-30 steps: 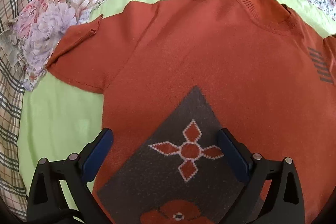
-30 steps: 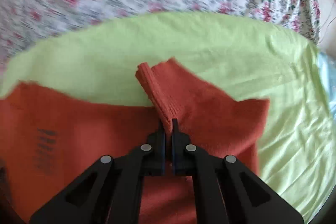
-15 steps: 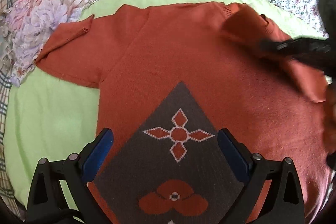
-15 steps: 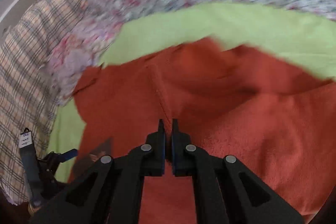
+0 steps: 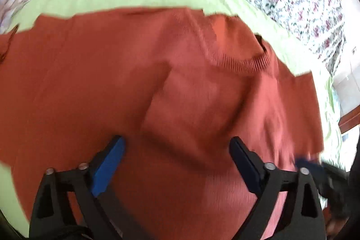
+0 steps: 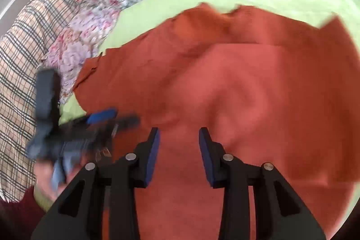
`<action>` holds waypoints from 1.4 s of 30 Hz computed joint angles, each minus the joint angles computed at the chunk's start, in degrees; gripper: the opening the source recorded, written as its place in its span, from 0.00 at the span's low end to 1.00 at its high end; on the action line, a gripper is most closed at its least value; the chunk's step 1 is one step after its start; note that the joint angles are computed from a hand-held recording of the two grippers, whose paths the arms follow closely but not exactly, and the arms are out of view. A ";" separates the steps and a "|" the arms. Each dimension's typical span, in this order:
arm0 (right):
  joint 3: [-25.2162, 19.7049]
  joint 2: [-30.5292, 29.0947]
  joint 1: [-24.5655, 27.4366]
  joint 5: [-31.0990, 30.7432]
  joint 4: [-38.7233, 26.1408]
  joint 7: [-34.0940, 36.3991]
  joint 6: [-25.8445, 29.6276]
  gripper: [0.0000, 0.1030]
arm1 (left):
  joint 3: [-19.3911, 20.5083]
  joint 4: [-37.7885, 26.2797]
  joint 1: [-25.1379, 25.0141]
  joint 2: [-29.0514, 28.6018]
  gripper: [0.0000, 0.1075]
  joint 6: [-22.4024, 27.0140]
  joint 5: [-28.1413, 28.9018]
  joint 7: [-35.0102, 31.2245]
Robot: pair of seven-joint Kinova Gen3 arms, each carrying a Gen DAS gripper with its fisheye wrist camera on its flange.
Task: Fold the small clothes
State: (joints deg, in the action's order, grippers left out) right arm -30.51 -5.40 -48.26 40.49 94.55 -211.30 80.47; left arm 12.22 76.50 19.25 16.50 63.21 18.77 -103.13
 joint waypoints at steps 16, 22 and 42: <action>-2.62 2.31 -7.11 0.68 -2.15 -5.42 6.79 0.37 | -0.94 3.06 -7.14 -1.73 0.24 -0.05 6.42 -9.58; -1.60 3.33 -9.31 0.23 -3.69 -4.60 8.57 0.37 | -2.37 7.54 -4.90 -6.27 0.05 -9.37 2.37 -6.39; 4.86 -10.94 5.02 -12.72 5.97 4.06 14.20 0.13 | -4.77 9.08 -1.17 -7.65 0.06 -10.33 -4.20 -3.02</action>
